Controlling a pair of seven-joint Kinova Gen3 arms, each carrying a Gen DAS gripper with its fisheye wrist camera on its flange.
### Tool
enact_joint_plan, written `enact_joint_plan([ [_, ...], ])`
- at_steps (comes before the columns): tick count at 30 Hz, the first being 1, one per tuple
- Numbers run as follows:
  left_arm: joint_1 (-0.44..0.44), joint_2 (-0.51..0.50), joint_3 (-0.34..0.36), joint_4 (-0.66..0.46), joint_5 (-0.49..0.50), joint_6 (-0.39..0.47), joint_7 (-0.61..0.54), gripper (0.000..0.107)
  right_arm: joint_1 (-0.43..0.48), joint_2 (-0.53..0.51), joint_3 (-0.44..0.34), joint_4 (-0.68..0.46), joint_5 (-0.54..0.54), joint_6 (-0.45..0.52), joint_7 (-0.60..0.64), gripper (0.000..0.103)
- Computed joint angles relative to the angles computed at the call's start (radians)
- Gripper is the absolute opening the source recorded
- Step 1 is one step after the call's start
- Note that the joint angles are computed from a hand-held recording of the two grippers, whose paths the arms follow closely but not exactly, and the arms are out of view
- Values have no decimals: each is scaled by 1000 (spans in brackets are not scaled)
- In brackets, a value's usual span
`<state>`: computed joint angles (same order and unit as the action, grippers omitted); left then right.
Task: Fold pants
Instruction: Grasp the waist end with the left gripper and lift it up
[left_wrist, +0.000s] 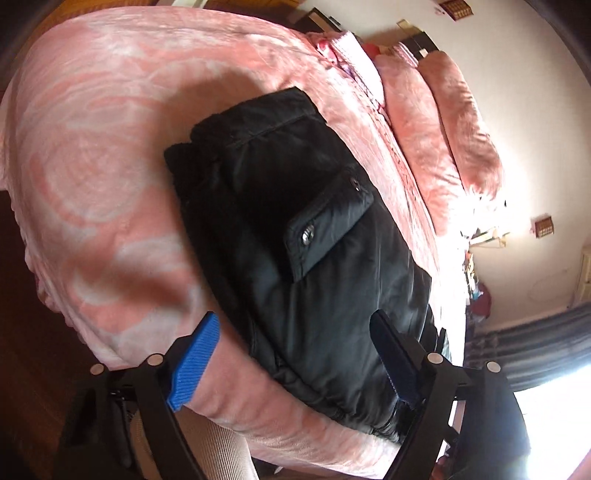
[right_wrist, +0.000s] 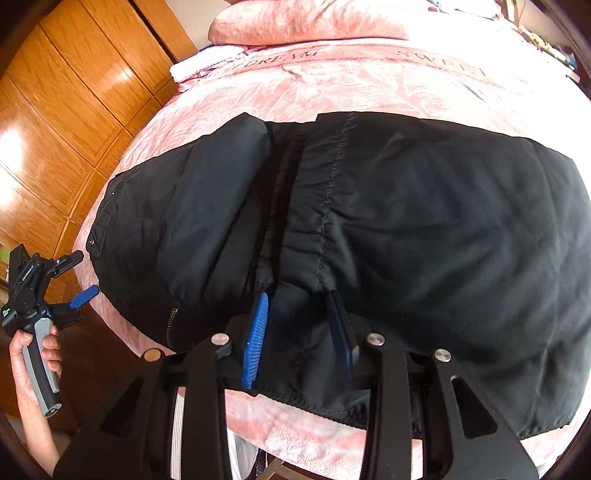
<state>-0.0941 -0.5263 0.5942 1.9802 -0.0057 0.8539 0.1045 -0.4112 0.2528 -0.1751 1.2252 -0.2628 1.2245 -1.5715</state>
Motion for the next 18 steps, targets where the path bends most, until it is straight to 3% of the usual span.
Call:
enact_joint_plan([
  [6, 19, -65, -95, 146, 67, -171, 5, 73, 17, 19, -2, 16, -33, -20, 15, 35],
  [11, -19, -88, -91, 225, 106, -269, 12, 52, 9, 14, -2, 22, -12, -22, 28, 42],
  [16, -59, -125, -66, 292, 147, -372, 18, 22, -26, 3, -4, 33, 44, -42, 29, 55],
  [18, -87, -145, -47, 298, 162, -387, 25, 16, -31, 2, -5, 39, 48, -50, 28, 56],
])
